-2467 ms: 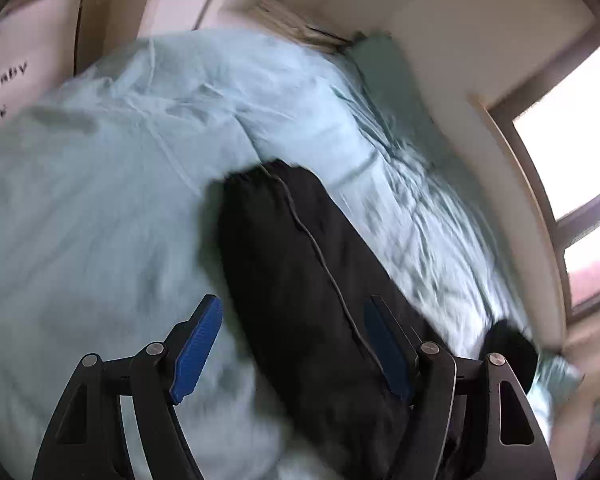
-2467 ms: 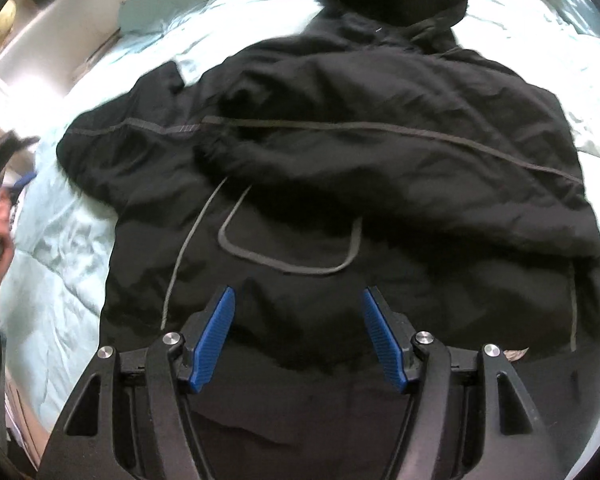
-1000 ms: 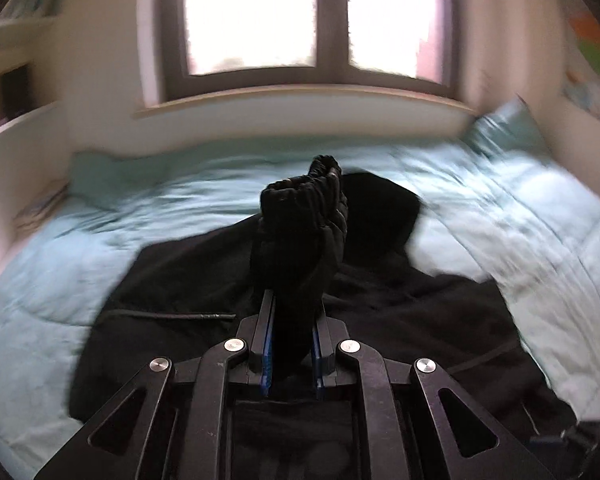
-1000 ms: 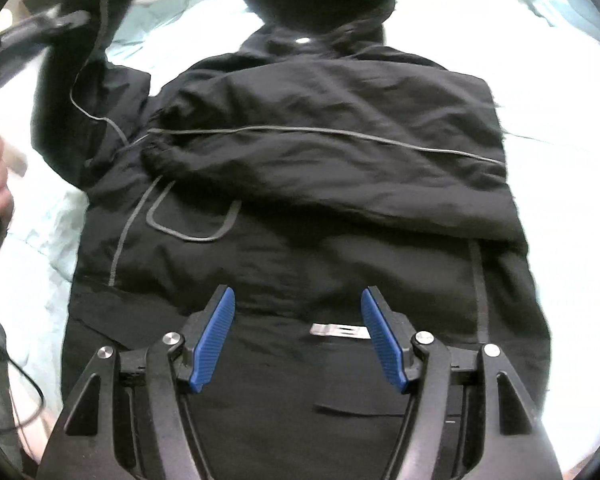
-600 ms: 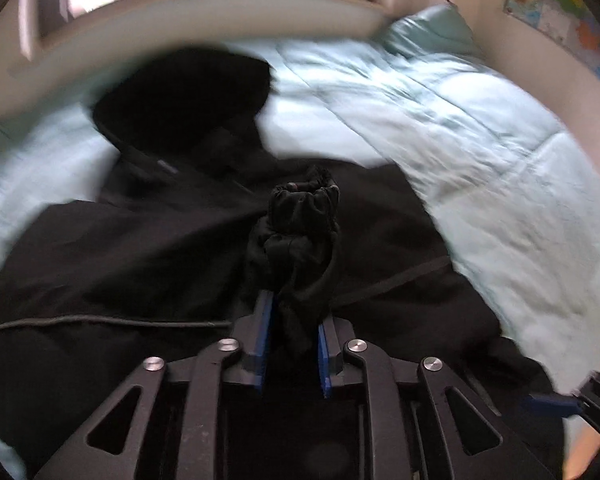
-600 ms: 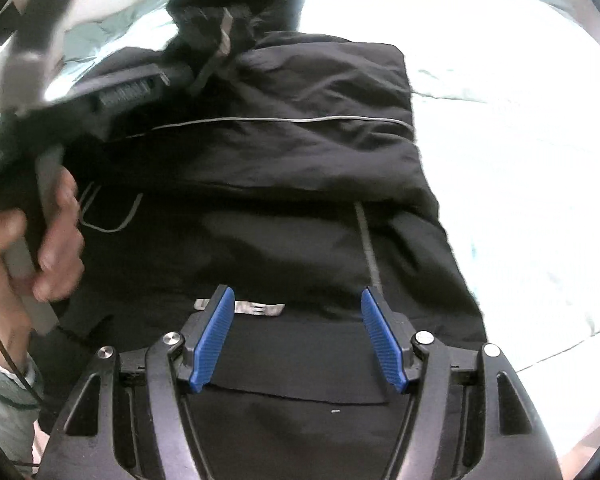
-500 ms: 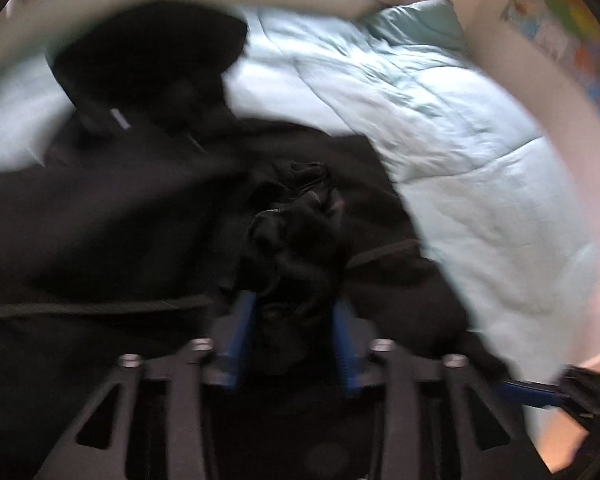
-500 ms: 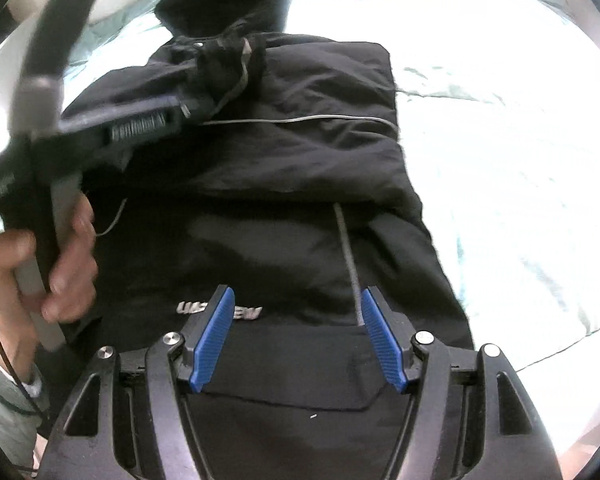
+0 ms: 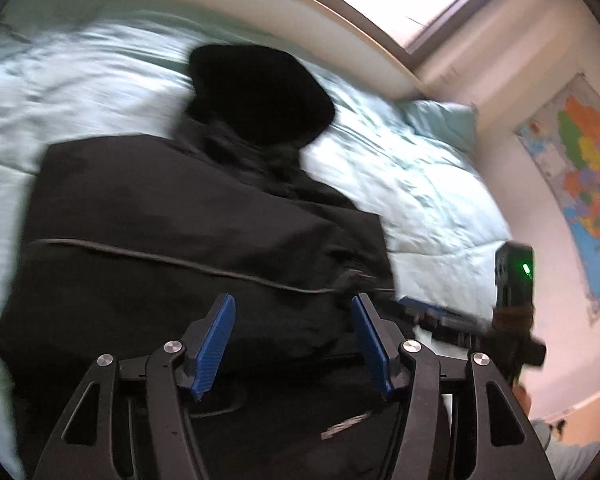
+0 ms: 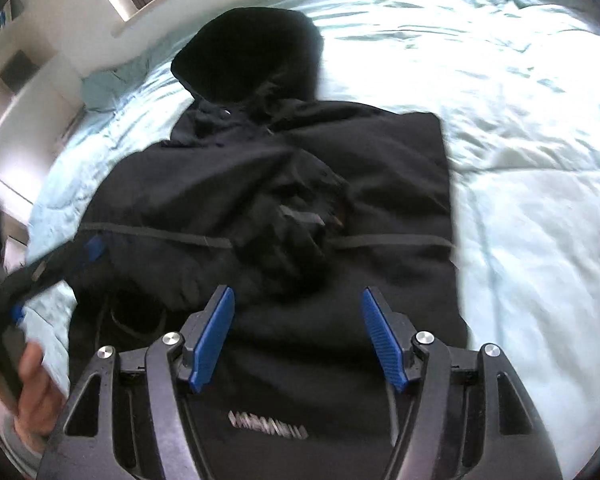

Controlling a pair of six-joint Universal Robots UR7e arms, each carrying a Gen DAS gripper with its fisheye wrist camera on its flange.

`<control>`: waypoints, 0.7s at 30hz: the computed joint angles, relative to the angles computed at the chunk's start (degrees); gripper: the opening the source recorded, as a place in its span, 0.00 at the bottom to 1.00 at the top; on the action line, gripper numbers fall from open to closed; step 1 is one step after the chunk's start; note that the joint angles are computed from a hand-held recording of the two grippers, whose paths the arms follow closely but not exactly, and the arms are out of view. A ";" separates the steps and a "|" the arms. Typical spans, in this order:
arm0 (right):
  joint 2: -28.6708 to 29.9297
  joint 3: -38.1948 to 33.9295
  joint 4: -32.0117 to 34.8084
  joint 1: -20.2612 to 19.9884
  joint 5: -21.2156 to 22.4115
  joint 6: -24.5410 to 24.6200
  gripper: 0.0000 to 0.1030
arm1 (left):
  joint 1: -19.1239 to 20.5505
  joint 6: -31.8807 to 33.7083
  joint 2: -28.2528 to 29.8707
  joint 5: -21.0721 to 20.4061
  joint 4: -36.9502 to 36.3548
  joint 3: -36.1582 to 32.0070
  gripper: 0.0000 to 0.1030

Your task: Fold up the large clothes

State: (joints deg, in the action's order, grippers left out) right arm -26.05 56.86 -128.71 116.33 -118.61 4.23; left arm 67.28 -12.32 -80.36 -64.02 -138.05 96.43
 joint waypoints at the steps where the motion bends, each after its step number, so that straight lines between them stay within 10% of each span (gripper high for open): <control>1: 1.34 -1.94 0.89 -0.44 0.45 0.19 0.67 | 0.11 -0.04 -1.07 1.61 0.95 -0.07 0.61; 7: 7.79 -12.30 9.19 -3.46 6.34 4.65 0.67 | 1.19 -1.71 -4.20 10.03 5.47 -1.18 0.61; 9: 9.76 -15.69 12.82 -3.01 4.72 3.45 0.46 | 1.46 -1.47 -4.00 12.24 5.14 -2.00 0.61; 12: 7.60 -12.49 7.41 -1.61 3.37 -0.21 0.28 | 1.97 -0.50 -2.19 14.84 4.87 -4.34 0.61; 17: 2.91 -6.31 -7.26 1.84 -9.26 -9.10 0.28 | 4.33 2.40 2.64 12.44 9.31 -9.79 0.61; 21: 2.86 -6.55 -4.79 -0.27 -10.77 -7.16 0.28 | 6.49 3.15 7.86 14.52 11.46 -11.74 0.60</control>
State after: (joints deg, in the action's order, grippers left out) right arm -23.19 50.30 -133.49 116.06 -129.38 -2.93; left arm 73.77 -9.17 -72.50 -49.50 -126.59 84.69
